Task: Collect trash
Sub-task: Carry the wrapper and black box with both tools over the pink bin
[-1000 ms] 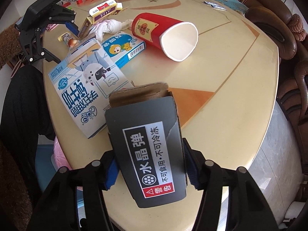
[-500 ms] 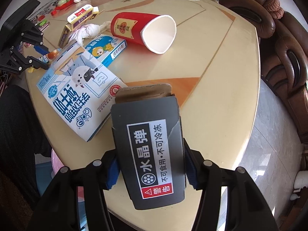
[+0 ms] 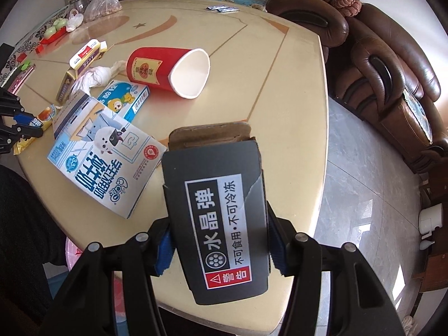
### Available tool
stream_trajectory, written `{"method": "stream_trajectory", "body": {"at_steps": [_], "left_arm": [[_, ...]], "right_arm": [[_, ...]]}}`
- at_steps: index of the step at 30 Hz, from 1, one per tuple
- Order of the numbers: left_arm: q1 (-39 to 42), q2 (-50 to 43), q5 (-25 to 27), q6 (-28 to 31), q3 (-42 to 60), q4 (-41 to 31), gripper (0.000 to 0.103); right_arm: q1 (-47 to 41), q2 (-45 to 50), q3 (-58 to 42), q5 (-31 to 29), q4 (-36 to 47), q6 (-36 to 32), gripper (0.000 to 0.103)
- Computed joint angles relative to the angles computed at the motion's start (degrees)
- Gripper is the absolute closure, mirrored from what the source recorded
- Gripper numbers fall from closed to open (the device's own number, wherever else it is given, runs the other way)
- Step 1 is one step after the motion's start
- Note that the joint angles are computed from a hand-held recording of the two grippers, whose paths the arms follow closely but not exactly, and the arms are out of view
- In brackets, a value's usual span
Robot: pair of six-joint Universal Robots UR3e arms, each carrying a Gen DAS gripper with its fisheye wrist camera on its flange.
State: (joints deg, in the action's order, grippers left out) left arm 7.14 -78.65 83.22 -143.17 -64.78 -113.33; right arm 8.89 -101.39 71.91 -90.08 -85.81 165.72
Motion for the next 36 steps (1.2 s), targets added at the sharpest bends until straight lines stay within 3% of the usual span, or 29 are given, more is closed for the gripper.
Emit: {"method": "stream_trajectory", "body": {"at_steps": [10, 15, 25, 36], "left_arm": [[8.82, 0.0, -4.19, -3.84, 5.72, -5.19, 0.087], [7.78, -0.28, -3.7, -5.99, 9.81, -5.91, 0.087], [5.61, -0.9, -5.03, -7.58, 25.71, -15.38, 0.087], [4.33, -1.45, -7.09, -9.76, 40.5, -25.25, 0.087]], "right_arm": [[-0.74, 0.28, -5.92, 1.28, 2.06, 4.59, 0.049], [2.81, 3.47, -13.16, 0.62, 3.73, 6.59, 0.049], [11.88, 12.54, -35.53, -0.6, 13.02, 12.07, 0.049], [27.54, 24.27, -65.08, -9.35, 27.08, 19.37, 0.049]]}}
